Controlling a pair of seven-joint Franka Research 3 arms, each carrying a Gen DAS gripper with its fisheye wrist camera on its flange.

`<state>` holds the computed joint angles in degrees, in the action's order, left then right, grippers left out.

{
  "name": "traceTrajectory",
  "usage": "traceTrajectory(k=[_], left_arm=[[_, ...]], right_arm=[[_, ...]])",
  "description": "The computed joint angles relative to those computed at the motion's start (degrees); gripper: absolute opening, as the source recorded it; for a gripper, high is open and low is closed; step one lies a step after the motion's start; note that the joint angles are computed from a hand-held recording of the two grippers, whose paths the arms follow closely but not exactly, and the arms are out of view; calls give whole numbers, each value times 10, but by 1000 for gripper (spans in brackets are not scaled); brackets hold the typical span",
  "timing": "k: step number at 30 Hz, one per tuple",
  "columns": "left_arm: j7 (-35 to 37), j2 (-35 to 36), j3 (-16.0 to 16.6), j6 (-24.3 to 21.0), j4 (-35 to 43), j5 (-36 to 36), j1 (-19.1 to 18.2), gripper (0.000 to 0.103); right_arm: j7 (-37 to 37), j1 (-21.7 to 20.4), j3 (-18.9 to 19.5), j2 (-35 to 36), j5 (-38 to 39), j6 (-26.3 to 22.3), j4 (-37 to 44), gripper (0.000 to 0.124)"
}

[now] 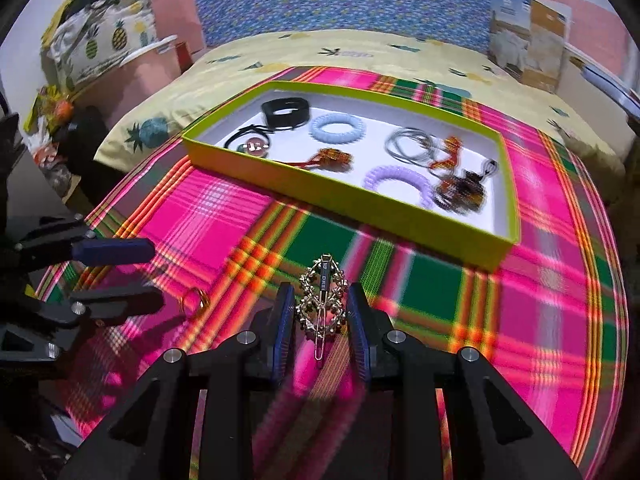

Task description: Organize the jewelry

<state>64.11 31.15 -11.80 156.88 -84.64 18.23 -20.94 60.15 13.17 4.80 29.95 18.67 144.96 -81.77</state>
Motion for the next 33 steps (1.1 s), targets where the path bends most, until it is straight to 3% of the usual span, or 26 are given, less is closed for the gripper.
traceTrajectory(k=[8,10,12,26,33], left_arm=[[17,35,17,-54,59,33,-32,37],[17,36,16,-58,62,35,-33,26],[13,36,18,-62,63,38,-36,23],[-70,-4,36,-15,18,62,-33,22],[-93,3,33,-16,40,60,-20,22]], right_arm=[[-10,-16,5,-39,35,27,-53,28],[-13,-17,6,-43,40,30,-58,28],[-16,-18,7,-46,44,33,-62,28],[-33,-19,13,-71,74,62,-91,28],[-31,-17,13,-70,80,66,-80,28]])
